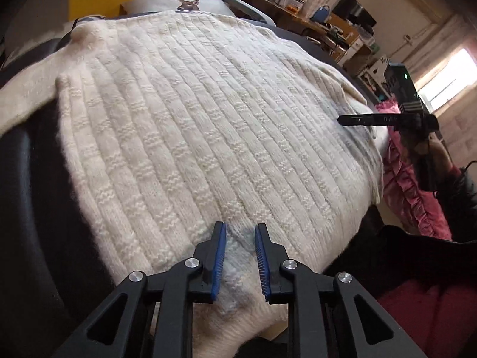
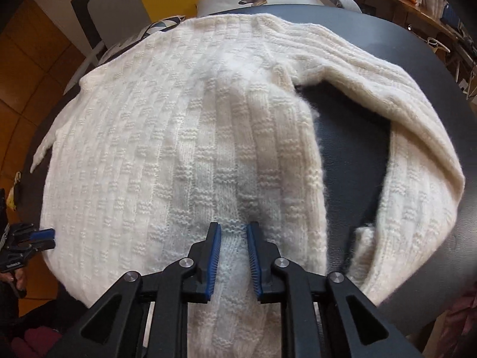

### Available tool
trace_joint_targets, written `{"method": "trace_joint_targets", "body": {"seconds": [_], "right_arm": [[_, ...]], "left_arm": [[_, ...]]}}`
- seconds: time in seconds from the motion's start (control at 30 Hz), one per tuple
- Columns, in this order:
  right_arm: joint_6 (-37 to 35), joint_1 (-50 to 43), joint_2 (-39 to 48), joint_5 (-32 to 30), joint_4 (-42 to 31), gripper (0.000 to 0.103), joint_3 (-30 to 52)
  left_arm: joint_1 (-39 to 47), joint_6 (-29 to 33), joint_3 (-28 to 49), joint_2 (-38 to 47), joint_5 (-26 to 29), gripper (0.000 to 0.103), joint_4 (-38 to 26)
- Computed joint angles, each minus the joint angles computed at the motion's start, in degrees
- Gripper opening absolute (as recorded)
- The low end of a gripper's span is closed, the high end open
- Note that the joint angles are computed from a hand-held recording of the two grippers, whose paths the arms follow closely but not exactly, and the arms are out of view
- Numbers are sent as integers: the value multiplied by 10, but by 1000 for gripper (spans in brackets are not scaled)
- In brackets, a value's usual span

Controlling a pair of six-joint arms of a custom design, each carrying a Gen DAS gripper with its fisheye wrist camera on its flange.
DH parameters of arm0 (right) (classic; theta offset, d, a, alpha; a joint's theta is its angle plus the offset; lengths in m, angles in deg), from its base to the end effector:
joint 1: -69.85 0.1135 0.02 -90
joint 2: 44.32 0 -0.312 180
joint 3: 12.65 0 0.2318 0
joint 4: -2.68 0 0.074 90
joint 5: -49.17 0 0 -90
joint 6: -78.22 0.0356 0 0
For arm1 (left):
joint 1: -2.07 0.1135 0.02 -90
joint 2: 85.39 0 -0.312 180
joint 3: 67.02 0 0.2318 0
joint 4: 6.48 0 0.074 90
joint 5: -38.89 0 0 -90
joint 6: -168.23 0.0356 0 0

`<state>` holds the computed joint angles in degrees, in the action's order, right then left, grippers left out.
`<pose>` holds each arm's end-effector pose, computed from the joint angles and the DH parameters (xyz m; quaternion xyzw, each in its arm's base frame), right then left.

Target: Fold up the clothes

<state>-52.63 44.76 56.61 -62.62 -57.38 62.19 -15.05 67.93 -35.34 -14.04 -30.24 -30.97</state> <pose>0.2723 -0.1129 0.2111 -0.1408 0.9713 0.1405 0.1305 0.1352 -0.0549 0.1646 0.0974 0.9545 -0.2236 0.1718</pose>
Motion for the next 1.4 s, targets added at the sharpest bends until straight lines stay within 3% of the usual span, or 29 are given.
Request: {"method": "trace_joint_targets", "body": {"seconds": [0.07, 0.17, 0.27, 0.43, 0.5, 0.6, 0.73, 0.77, 0.83, 0.9, 1.0, 1.07, 1.2, 1.27, 1.33, 1.4], "right_arm": [[-11, -16, 17, -32, -60, 19, 37], [-4, -99, 61, -149, -169, 26, 130], [63, -205, 87, -192, -175, 26, 182], [200, -315, 167, -212, -141, 32, 231], [210, -316, 202, -225, -152, 32, 249], [265, -300, 229, -246, -113, 32, 247], [290, -265, 233, -242, -67, 33, 242], [290, -255, 227, -234, -49, 32, 236], [247, -217, 195, -155, -9, 18, 219], [199, -177, 153, -57, 42, 14, 191], [96, -112, 66, 108, 173, 13, 112], [22, -85, 2, 198, 301, 13, 47], [-119, -74, -64, 269, 557, 13, -65], [-180, -72, -54, 275, 612, 14, -100], [-242, -78, -26, 287, 659, 24, -139], [-284, -99, 2, 301, 655, 26, -155]], "left_arm": [[39, 11, -4, -5, 27, 18, -13], [63, 18, 35, -7, 28, 18, -47], [75, 22, 86, 1, 33, 20, -64], [39, -10, 165, 78, 32, 22, -16], [8, -33, 189, 122, 22, 22, 13], [-35, -58, 231, 186, 9, 22, 45], [-77, -69, 278, 246, -13, 23, 48], [-83, -69, 286, 259, -22, 23, 45], [-90, -70, 295, 279, -29, 25, 38], [-97, -71, 304, 299, -36, 25, 31], [-94, -77, 325, 313, -31, 25, 26], [-89, -82, 341, 320, -25, 25, 23], [-88, -90, 408, 353, -31, 26, -2], [-94, -87, 438, 377, -46, 27, -18], [-103, -81, 460, 402, -60, 27, -37], [-109, -71, 468, 417, -67, 27, -47]]}}
